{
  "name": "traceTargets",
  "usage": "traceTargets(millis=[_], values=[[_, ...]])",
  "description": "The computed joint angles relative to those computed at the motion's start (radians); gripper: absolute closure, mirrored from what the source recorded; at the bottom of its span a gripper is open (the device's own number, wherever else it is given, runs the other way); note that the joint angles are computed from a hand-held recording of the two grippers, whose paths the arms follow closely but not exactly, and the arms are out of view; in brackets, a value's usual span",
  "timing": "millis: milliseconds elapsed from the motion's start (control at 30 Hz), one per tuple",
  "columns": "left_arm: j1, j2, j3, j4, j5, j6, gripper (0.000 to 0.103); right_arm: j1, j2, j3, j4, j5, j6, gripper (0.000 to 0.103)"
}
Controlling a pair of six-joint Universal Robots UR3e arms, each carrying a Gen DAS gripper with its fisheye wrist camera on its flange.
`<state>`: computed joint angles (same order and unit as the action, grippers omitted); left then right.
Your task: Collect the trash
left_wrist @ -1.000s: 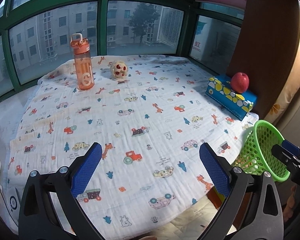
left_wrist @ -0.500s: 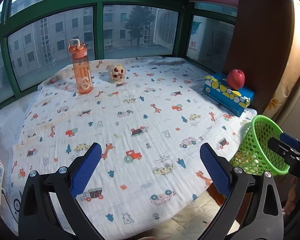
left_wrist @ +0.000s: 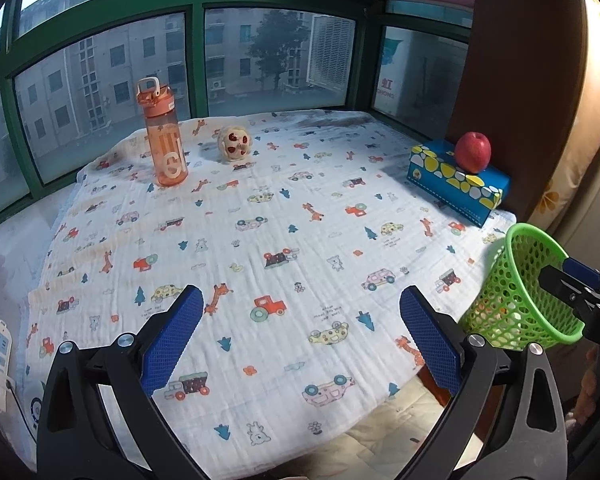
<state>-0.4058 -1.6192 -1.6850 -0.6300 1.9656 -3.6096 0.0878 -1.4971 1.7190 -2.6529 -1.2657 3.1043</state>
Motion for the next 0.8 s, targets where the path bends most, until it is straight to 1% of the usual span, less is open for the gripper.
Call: traceTargets(millis=[800], values=[[0.003,0.001,-0.010,0.000,-0.009,0.005,0.006,0.001,0.002,-0.002,0.002,0.002,0.003,0.009]])
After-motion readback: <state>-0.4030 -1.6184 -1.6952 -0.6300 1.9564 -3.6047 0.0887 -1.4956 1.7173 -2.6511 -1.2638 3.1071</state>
